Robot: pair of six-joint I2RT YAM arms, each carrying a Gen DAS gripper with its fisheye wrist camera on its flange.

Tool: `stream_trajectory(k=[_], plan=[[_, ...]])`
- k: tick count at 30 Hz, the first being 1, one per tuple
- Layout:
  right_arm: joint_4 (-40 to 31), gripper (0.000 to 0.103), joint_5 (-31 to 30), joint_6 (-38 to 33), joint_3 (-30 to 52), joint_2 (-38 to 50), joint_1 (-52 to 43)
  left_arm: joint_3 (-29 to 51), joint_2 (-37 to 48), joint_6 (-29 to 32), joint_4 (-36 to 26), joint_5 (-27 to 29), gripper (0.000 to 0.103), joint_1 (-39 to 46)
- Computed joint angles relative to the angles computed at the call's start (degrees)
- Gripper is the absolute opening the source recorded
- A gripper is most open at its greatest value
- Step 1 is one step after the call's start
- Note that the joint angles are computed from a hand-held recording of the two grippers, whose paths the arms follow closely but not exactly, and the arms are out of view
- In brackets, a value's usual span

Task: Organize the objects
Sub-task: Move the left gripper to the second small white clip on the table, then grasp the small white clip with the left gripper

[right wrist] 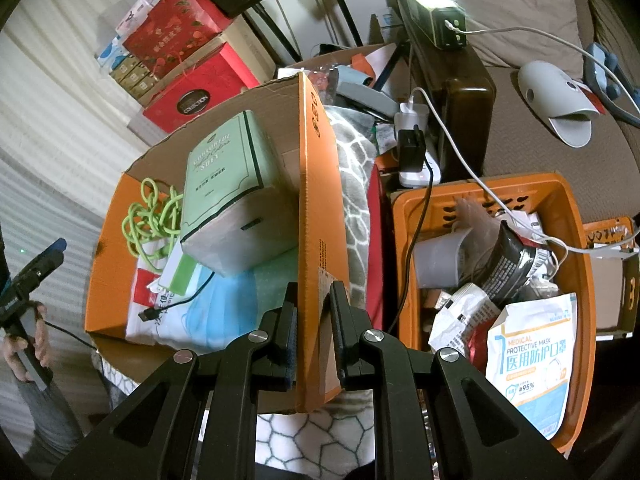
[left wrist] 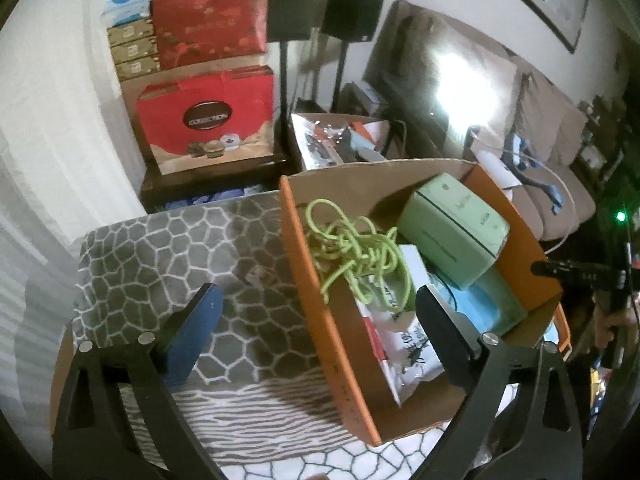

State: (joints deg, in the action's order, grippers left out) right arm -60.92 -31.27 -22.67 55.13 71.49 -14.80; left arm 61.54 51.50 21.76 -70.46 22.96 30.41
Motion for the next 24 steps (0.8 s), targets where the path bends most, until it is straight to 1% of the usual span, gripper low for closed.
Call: stream_trajectory(k=[2, 4, 9, 13, 16, 20, 24], plan=[[-0.05, 0.013, 0.0, -0.04, 0.03, 0.04, -0.1, 0.38, 1.09, 1.41, 0.03, 0.74, 0.098, 2.65], [-0.05, 0.013, 0.01, -0.1, 0.04, 0.05, -0.09, 0.71, 2.07, 2.84, 0.23, 1.45, 0.103, 5.41], [-0.12, 0.013, 0.02, -0.13, 0.07, 0.07, -0.15, 2.18, 6.62, 5.49, 1.17, 3.09, 0.103, 11.96], [-0.16, 0.013, 0.02, -0.16, 0.1, 0.06, -0.19, 2.68, 10.85, 6.05, 3.54, 2.79, 0.103, 15.63], [-0.21, 0.013, -0.01, -0.27, 0.16, 0.12, -0.32, 2.22, 13.93, 6.1, 6.17, 1.81, 0.103, 17.07], [-0.19, 0.013, 0.11, -0.26, 0.13, 0.06, -0.24, -0.39, 18.05, 5.42, 11.62, -1.29, 0.103, 16.14], [-0.48, 0.013, -0.02, -1.58, 0.03, 0.42, -1.59, -2.82, 21.72, 6.88, 14.51, 1.28, 0.101, 15.7]])
